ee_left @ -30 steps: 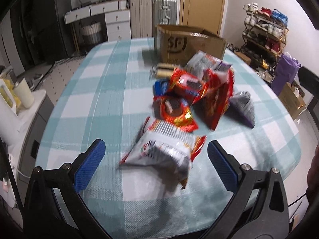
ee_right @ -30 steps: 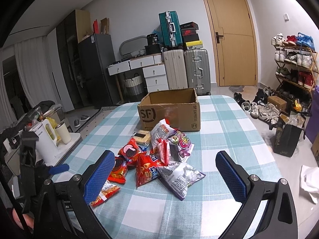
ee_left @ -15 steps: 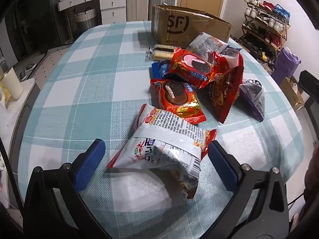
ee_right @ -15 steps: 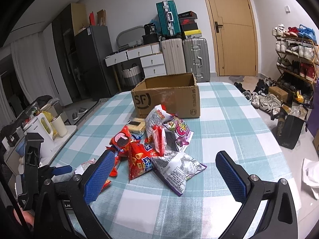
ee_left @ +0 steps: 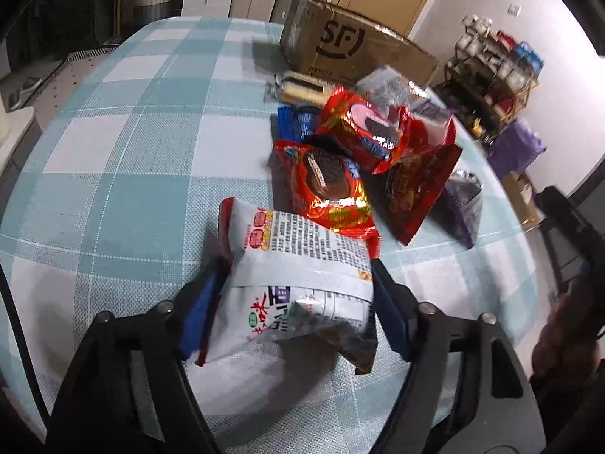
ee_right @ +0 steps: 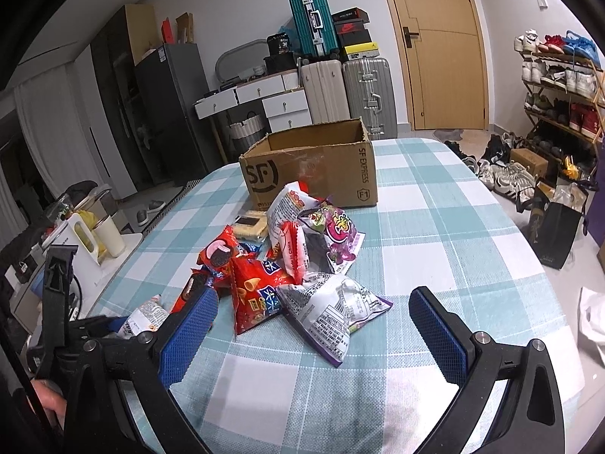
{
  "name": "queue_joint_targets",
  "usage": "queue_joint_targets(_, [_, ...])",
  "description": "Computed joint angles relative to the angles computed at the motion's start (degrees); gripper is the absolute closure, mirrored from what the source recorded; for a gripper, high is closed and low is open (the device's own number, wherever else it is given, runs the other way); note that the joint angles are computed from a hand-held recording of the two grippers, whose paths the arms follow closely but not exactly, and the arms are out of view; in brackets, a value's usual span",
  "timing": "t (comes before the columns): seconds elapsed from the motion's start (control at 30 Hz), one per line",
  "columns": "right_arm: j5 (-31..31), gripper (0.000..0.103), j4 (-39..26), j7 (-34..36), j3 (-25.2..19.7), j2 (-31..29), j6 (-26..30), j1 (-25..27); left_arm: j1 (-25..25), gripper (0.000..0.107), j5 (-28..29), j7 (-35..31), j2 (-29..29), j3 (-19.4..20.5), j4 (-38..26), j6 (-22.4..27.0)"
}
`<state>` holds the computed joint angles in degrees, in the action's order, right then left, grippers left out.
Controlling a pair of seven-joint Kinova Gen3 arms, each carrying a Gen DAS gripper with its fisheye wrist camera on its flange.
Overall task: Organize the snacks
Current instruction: 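Lift the white chip bag with the left gripper while the right gripper reaches the white-and-purple bag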
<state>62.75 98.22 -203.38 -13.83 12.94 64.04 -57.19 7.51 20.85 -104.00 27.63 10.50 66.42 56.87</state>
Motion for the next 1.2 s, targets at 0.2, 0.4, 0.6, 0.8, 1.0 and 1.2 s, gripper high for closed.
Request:
queue_joint_targets(0.2, [0.1, 0.0, 0.3, -0.1, 0.0, -0.1, -0.2, 0.1, -5.2, 0.05, 7.5, -4.3, 0.4, 2.2, 1.8, 0.1])
queue_joint_targets(0.4, [-0.3, 0.0, 0.0, -0.5, -0.2, -0.1, 0.5, -0.2, -6.7, 0.052, 10.6, -7.2, -1.0, 2.2, 4.3, -0.7])
queue_joint_targets(0.6, [-1.0, 0.0, 0.0, -0.6, -0.5, -0.4, 1.6, -0.5, -7.2, 0.052, 12.1, -9.1, -2.3, 1.8, 5.5, -1.1])
queue_joint_targets(0.8, [-2.9, 0.0, -0.1, 0.8, -0.4, -0.2, 0.9, 0.4, -8.3, 0.052, 14.3, -11.9, -3.8, 1.8, 7.1, -1.3])
queue_joint_targets(1.0, [-4.9, 0.0, -0.1, 3.5, 0.7, 0.5, -2.0, 2.3, -9.2, 0.052, 16.1, -13.8, -4.2, 1.5, 7.4, -1.0])
queue_joint_targets(1.2, [-7.1, 0.0, 0.2, 8.0, 2.1, 1.4, -6.9, 4.9, -10.2, 0.052, 17.5, -14.6, -3.6, 1.2, 6.5, -0.3])
